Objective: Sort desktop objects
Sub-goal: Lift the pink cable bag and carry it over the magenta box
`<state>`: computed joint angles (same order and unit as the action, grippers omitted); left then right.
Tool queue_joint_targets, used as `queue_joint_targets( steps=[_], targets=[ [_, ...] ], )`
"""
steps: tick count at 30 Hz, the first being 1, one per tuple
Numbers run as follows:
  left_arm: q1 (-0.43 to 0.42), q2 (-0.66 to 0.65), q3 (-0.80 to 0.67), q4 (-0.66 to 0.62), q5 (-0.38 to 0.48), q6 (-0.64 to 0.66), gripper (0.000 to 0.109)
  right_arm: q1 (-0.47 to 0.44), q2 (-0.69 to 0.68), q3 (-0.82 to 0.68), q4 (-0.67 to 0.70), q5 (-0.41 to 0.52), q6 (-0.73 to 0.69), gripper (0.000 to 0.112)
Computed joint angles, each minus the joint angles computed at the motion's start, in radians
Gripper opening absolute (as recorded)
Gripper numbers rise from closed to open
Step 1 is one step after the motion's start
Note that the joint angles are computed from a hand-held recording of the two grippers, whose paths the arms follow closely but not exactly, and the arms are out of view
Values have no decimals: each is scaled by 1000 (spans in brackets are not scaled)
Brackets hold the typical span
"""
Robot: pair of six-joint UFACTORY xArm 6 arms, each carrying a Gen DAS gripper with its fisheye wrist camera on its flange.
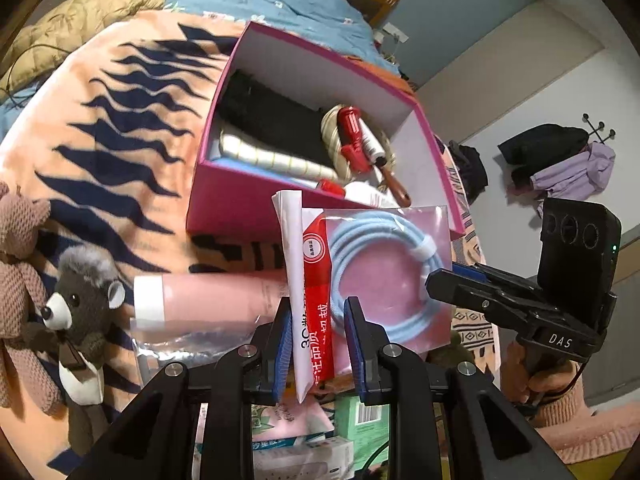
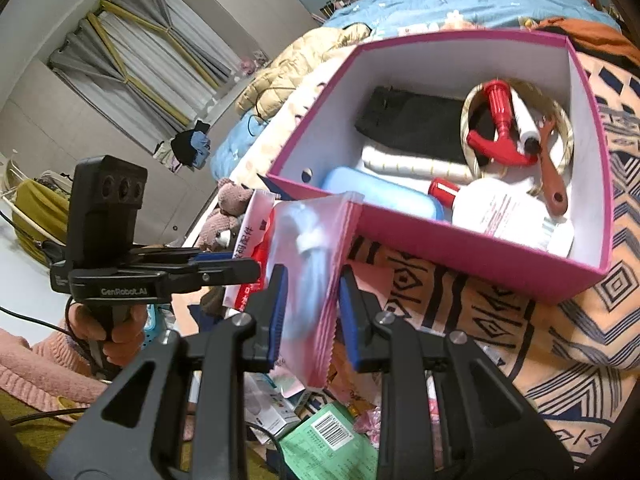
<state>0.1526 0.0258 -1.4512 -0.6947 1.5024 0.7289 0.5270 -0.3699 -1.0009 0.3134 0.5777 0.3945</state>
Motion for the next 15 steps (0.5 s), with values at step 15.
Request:
queue_joint_targets(
  steps=[15],
  targets=[
    [-30, 51, -107, -60, -4, 3, 24, -36, 12, -84, -73, 14, -20, 29]
  ],
)
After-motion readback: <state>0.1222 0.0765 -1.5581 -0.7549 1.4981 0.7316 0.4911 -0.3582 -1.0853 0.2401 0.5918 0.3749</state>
